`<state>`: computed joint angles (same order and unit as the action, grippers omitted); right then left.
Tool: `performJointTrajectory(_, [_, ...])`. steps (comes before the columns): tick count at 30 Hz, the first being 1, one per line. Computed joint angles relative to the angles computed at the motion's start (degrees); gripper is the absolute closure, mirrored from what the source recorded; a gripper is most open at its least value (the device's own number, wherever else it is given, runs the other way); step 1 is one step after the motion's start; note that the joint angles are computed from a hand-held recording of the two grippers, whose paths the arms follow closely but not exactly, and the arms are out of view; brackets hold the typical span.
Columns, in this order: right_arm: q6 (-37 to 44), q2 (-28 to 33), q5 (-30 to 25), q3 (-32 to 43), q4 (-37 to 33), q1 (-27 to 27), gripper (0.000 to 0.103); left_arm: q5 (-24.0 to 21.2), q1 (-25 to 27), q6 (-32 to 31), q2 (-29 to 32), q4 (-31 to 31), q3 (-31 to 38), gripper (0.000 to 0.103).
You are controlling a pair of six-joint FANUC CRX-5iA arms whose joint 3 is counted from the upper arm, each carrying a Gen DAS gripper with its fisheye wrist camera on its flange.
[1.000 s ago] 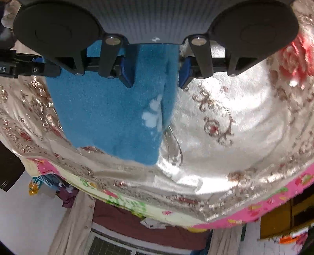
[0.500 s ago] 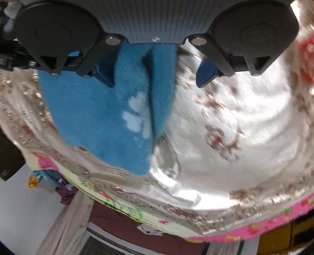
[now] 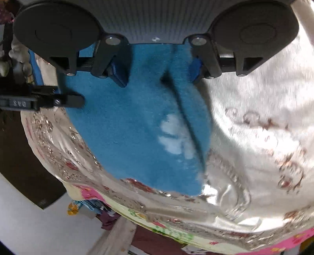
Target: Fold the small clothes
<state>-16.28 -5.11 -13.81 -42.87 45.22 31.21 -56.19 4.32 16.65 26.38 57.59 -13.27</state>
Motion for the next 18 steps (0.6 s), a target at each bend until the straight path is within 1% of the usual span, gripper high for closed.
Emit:
performJointTrajectory(1, [-2.86, -0.87, -1.62, -0.92, 3.62, 0.38, 0.047, 0.24, 0.29, 0.42, -0.34, 0.46, -0.34, 0.036])
performJointTrajectory(3, [-9.81, -2.62, -5.43, -2.91, 13.81, 0.79, 0.047, 1.63, 0.71, 0.00, -1.58, 1.84, -1.20, 0.036])
performJointTrajectory(5, [-14.35, -4.27, -6.53, -4.23, 19.66, 0.76, 0.047, 4.76, 0.56, -2.11, -3.22, 3.46, -2.08, 0.036])
performJointTrajectory(6, [-17.42, -5.01, -5.28, -4.98, 24.00, -0.12, 0.047, 6.29, 0.26, -2.75, -3.83, 4.32, -2.09, 0.037])
performJointTrajectory(7, [-20.51, -5.42, -3.58, -5.47, 28.92, -1.18, 0.047, 6.79, -0.05, -3.16, -3.79, 5.22, -1.84, 0.037])
performJointTrajectory(8, [-22.17, -5.30, -2.44, -5.23, 32.01, -1.68, 0.047, 6.84, -0.40, -3.24, -3.73, 5.94, -1.16, 0.037])
performJointTrajectory(10, [-27.78, -4.61, 3.52, -4.92, 42.35, -4.76, 0.047, 7.87, -1.56, -3.27, -3.60, 6.25, -0.01, 0.037])
performJointTrajectory(11, [-27.44, -3.38, 5.80, -3.87, 43.95, -4.62, 0.047, 8.80, -2.24, -2.74, -3.48, 5.61, 0.60, 0.037])
performJointTrajectory(12, [-25.14, -1.86, 5.52, -2.55, 42.55, -2.99, 0.047, 9.79, -3.08, -1.32, -3.05, 4.34, 1.66, 0.037])
performJointTrajectory(13, [-21.59, -0.54, 4.40, -1.33, 39.59, -0.77, 0.047, 10.26, -3.38, 0.19, -2.65, 2.73, 2.68, 0.037])
performJointTrajectory(16, [-10.24, 4.01, -0.49, 2.80, 30.55, 6.37, 0.048, 12.75, -5.22, 5.99, -0.22, -2.97, 6.89, 0.037])
performJointTrajectory(17, [-7.60, 5.14, -1.72, 3.87, 28.44, 7.90, 0.047, 13.60, -5.63, 7.61, 0.45, -4.83, 8.07, 0.037])
performJointTrajectory(18, [-4.70, 6.44, -2.27, 5.13, 26.22, 9.23, 0.048, 14.43, -5.89, 7.94, 0.47, -5.50, 8.16, 0.037])
